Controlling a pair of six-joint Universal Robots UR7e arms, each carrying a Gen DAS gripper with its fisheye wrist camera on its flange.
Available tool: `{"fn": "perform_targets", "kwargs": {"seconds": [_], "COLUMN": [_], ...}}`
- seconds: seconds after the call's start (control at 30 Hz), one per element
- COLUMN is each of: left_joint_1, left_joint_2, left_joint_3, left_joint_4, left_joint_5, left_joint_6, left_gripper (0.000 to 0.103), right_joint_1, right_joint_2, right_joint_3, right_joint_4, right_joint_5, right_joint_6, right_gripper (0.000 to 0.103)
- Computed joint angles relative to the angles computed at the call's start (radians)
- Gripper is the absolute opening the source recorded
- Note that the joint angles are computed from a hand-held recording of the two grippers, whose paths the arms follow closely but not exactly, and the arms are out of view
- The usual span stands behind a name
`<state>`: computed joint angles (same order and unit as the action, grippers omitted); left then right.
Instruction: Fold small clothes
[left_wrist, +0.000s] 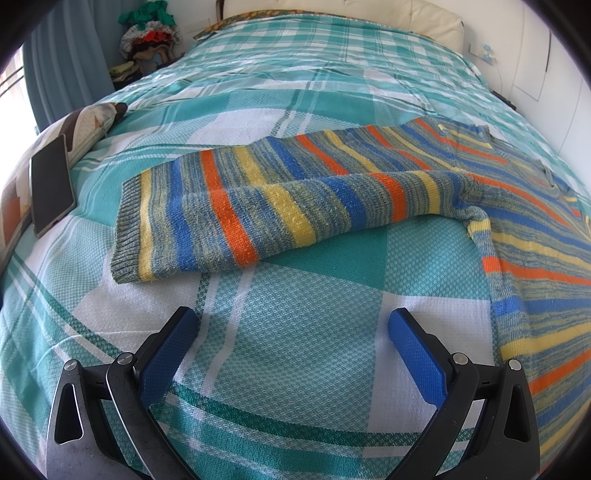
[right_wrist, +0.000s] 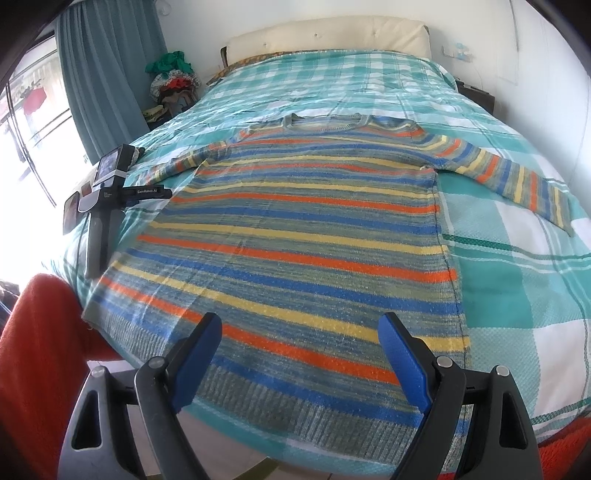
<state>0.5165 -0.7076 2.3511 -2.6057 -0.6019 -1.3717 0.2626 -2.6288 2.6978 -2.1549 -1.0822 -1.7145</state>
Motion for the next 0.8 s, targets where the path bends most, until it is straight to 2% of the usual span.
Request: {"fn": "perform_targets", "kwargs": {"seconds": [0.53,0.8], "left_joint_1": [0.0,0.0], "left_joint_2": [0.0,0.0], "left_joint_3": [0.0,0.0], "left_joint_4": [0.0,0.0], "left_joint_5": [0.0,0.0], "left_joint_6": [0.001,0.0], "left_gripper": [0.103,0.103], "right_joint_1": [0.016,-0.001], "right_joint_2": [0.042,0.019], "right_joint_3": [-0.009,0.004], "right_joint_4": [-0.048,-0.046], "right_joint_5": [-0.012,-0.005], "right_joint_6": [0.05,0.017], "right_gripper": [0.086,0.086]}}
